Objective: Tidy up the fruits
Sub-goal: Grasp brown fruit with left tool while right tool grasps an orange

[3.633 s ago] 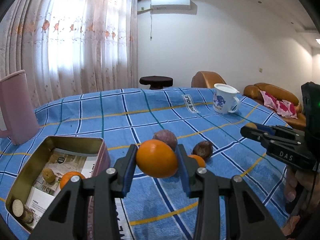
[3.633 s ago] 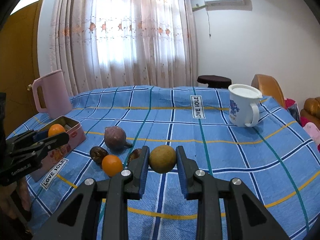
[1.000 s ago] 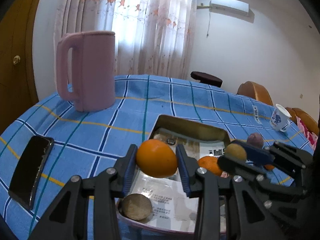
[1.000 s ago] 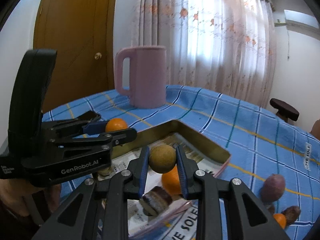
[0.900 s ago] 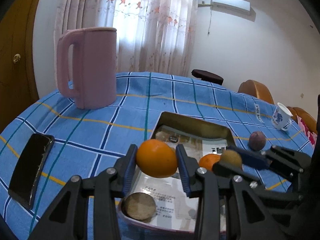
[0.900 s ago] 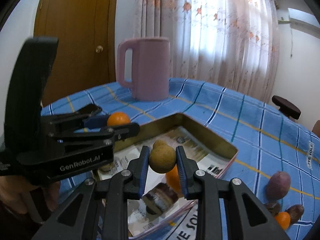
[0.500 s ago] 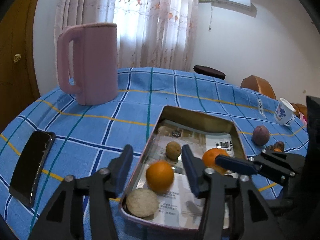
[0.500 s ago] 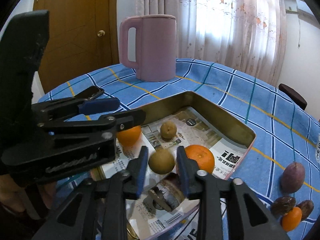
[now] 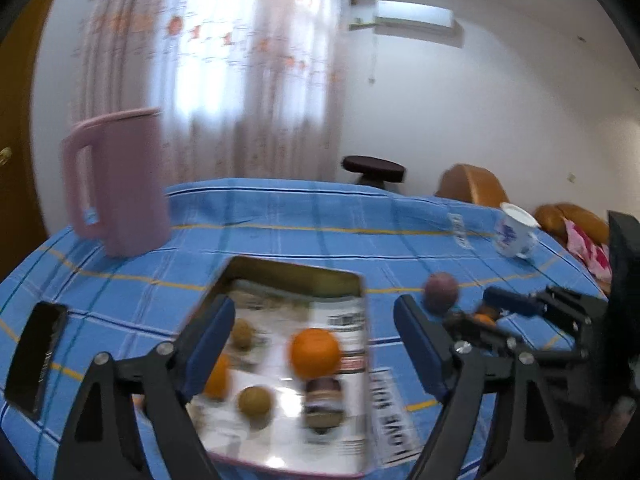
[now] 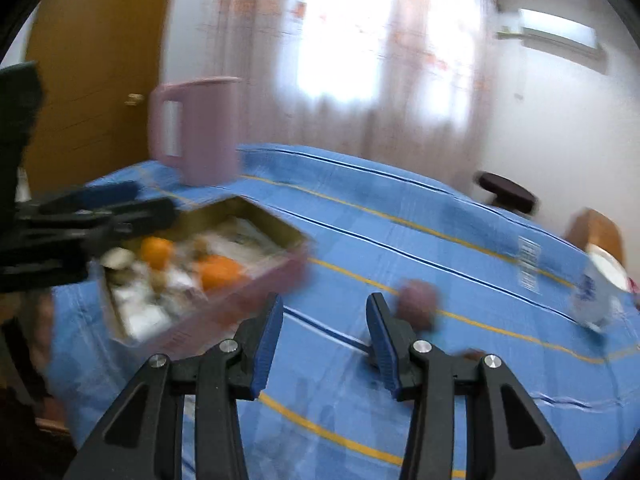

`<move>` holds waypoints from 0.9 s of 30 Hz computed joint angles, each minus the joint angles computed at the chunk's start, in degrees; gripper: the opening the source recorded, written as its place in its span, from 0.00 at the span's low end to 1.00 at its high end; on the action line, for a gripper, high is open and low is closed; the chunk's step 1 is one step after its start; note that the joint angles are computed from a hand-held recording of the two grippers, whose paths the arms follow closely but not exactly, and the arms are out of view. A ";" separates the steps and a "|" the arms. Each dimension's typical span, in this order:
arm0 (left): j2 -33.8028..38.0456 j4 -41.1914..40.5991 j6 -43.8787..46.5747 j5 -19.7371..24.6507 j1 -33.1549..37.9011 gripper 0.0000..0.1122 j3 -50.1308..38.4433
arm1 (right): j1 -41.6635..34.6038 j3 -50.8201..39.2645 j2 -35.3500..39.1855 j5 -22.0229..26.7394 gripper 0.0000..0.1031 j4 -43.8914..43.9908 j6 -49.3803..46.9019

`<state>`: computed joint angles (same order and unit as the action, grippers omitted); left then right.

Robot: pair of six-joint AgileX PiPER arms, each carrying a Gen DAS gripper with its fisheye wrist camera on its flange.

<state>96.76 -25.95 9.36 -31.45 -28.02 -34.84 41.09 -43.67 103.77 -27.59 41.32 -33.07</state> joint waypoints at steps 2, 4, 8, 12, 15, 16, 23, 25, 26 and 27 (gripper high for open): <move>1.75 -2.61 2.81 0.83 -2.87 0.79 -2.49 | -3.40 1.77 -0.83 0.15 0.44 0.38 -0.28; 3.24 -4.02 4.56 1.92 -4.71 0.79 -4.65 | -6.07 2.40 -1.27 1.90 0.44 -0.22 0.25; 6.74 -8.17 9.31 3.78 -7.51 0.80 -8.74 | -9.81 1.70 -0.36 6.09 0.44 -7.45 5.83; 9.57 -11.83 13.02 5.41 -8.07 0.80 -11.96 | -10.80 -0.59 2.44 8.58 0.44 -9.13 7.35; 10.91 -14.31 15.64 6.10 -8.17 0.80 -13.60 | -11.48 -2.50 3.68 11.56 0.44 -8.07 5.65; 11.30 -14.72 16.04 6.16 -8.23 0.80 -13.93 | -11.63 -3.35 4.32 12.55 0.44 -5.42 2.85; 13.62 -17.11 19.37 7.91 -8.73 0.80 -17.04 | -12.14 -7.50 7.06 17.52 0.37 11.94 -14.95; 13.84 -16.73 19.08 8.74 -8.58 0.80 -17.56 | -11.98 -6.08 6.23 15.79 0.37 6.68 -9.12; 14.07 -16.94 19.34 8.97 -8.60 0.80 -17.93 | -11.77 -4.58 5.36 13.74 0.37 3.06 -4.74; 14.25 -16.92 19.49 9.45 -8.59 0.80 -18.36 | -11.69 -3.59 4.83 12.29 0.37 1.37 -2.42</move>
